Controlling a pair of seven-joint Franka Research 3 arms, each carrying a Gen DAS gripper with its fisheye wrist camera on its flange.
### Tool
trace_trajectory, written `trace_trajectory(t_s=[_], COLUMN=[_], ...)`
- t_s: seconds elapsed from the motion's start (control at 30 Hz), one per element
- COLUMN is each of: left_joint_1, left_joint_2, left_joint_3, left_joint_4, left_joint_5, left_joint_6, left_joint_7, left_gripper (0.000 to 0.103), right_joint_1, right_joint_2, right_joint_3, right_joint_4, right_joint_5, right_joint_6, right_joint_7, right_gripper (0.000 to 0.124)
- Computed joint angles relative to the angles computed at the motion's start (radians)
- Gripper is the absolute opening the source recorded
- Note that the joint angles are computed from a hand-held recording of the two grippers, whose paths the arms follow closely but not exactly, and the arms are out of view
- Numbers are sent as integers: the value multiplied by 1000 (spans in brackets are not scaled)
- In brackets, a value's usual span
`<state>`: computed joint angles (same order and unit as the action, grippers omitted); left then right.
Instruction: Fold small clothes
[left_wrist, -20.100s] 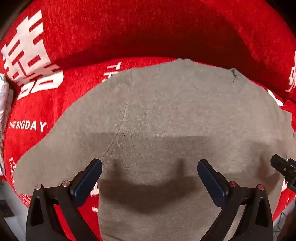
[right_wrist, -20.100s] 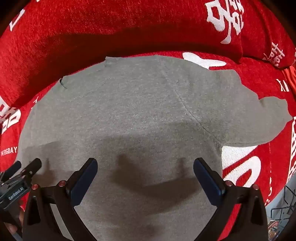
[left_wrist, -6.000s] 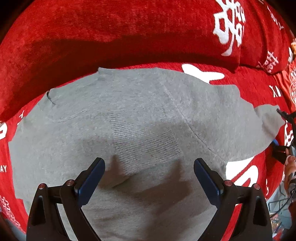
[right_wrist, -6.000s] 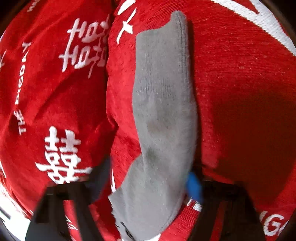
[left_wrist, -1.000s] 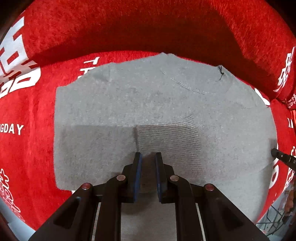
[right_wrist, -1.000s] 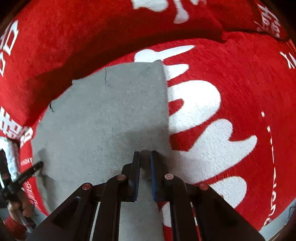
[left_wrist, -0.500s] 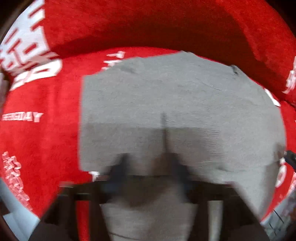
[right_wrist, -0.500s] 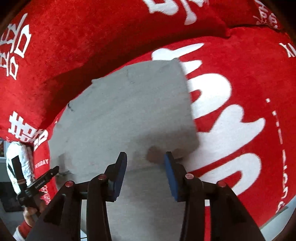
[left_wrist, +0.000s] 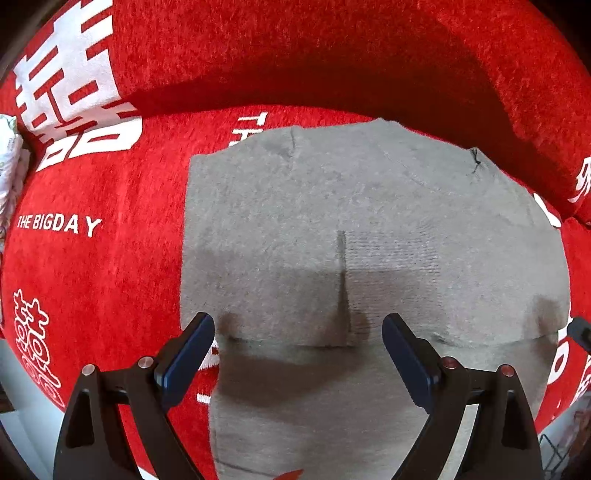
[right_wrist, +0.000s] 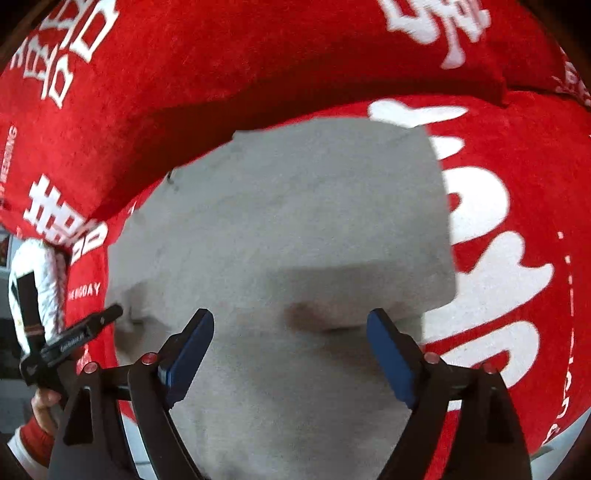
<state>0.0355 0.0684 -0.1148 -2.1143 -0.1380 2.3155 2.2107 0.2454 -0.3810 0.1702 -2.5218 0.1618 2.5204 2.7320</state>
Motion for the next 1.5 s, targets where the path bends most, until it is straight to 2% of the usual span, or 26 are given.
trace_trajectory(t_s=[0.07, 0.17, 0.3, 0.47, 0.63, 0.9, 1.2, 1.33, 1.5], left_joint_1=[-3, -10, -31, 0, 5, -7, -38, -52, -58], left_joint_2=[0, 29, 60, 40, 30, -10, -69, -98, -118], left_joint_3=[-2, -8, -10, -8, -5, -4, -6, -4, 7], left_joint_4=[0, 25, 4, -9, -5, -38, -92, -120, -144], left_joint_5=[-2, 11, 150, 108, 109, 112, 129, 128, 101], left_joint_6=[-2, -11, 58, 55, 30, 16, 45, 40, 13], left_joint_7=[-5, -32, -107, -52, -37, -34, -62, -72, -83], left_gripper=[93, 93, 93, 93, 93, 93, 93, 93, 93], right_joint_1=[13, 12, 18, 13, 24, 24, -21, -22, 5], right_joint_2=[31, 55, 65, 31, 13, -20, -104, -140, -158], right_joint_3=[-11, -4, -8, 8, 3, 2, 20, 7, -29], right_joint_4=[26, 34, 18, -13, -38, -62, -96, -123, -156], right_joint_5=[21, 18, 48, 7, 41, 73, 18, 31, 109], right_joint_6=[-8, 25, 81, 110, 148, 142, 79, 58, 26], right_joint_7=[-25, -10, 17, 28, 29, 27, 56, 46, 0], right_gripper=[87, 87, 87, 87, 87, 87, 88, 88, 88])
